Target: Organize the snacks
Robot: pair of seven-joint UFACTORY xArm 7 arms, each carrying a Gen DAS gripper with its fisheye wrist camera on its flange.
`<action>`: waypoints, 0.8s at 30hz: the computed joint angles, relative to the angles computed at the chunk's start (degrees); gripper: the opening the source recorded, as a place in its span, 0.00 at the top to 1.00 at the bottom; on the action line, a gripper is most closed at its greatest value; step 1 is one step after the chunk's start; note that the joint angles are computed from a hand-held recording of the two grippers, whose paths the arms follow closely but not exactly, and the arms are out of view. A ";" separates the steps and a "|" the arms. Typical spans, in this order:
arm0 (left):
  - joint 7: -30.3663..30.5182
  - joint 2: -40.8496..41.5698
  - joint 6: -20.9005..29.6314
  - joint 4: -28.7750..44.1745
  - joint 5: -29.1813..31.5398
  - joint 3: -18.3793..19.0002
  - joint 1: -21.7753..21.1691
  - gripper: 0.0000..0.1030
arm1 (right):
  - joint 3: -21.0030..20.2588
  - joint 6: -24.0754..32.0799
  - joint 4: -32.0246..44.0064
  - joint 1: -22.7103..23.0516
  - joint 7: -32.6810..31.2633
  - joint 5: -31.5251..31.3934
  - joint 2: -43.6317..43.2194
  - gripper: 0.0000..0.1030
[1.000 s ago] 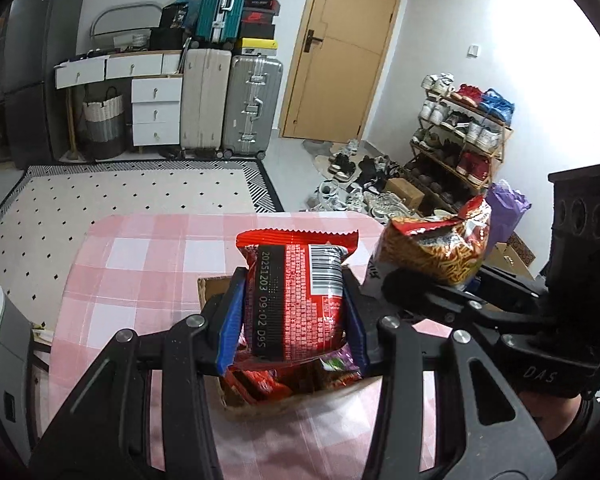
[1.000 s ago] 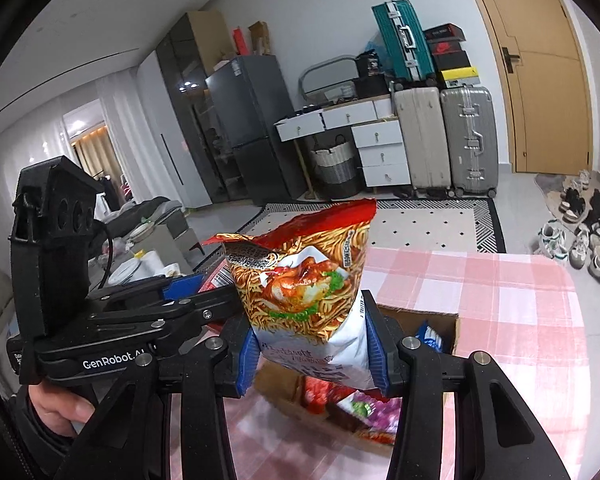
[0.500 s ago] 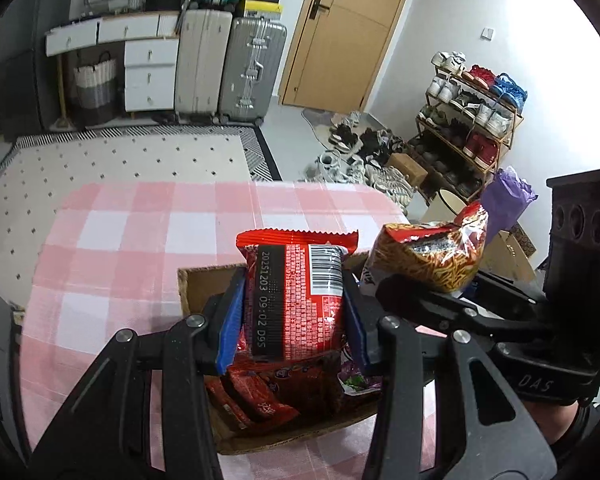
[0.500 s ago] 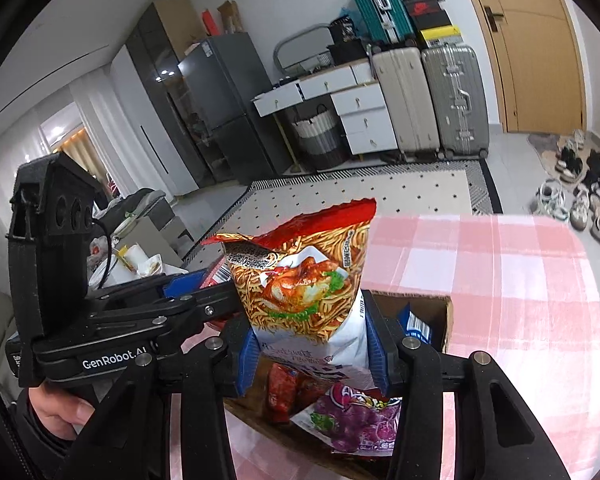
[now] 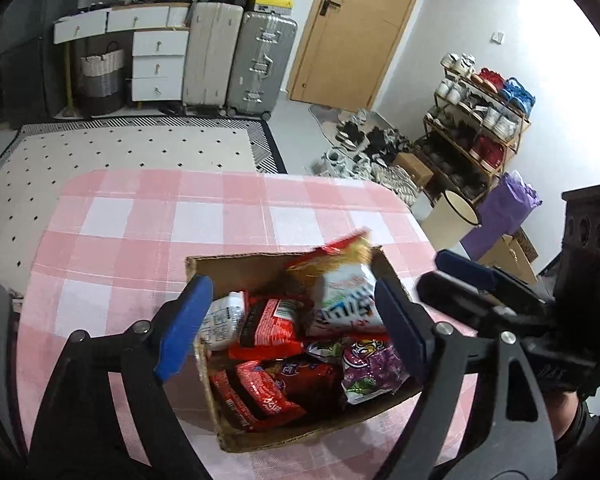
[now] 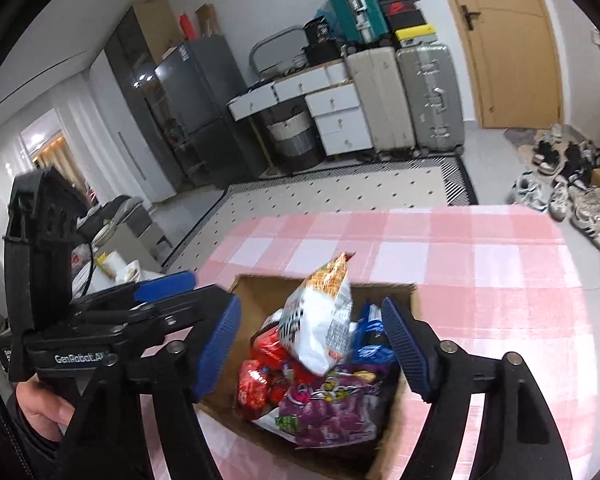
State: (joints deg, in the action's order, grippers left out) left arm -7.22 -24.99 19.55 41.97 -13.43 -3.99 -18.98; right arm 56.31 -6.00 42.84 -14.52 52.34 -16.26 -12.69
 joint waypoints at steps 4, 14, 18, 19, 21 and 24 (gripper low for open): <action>-1.49 -3.12 0.28 -1.93 1.80 -1.22 1.00 0.20 | -7.61 -0.90 -2.59 7.79 -1.12 2.12 -3.09 0.25; -5.01 -13.08 1.08 -7.86 3.31 -1.99 0.69 0.17 | -11.63 0.98 -8.22 15.21 0.11 6.10 -13.76 0.18; -6.85 -17.95 2.89 -9.39 5.02 -3.39 1.38 0.13 | -13.40 2.38 -10.01 18.43 1.28 6.28 -17.69 0.17; -7.31 -19.15 3.38 -9.78 5.58 -3.75 1.62 0.12 | -14.35 2.65 -10.57 19.88 1.38 6.33 -18.53 0.17; -9.29 -21.98 4.60 -10.61 7.17 -5.46 3.17 0.01 | -14.72 3.44 -11.43 21.59 2.15 6.43 -20.44 0.17; -10.84 -26.67 5.14 -12.49 8.43 -5.94 3.25 0.01 | -15.43 4.83 -13.06 24.12 3.31 6.38 -24.47 0.16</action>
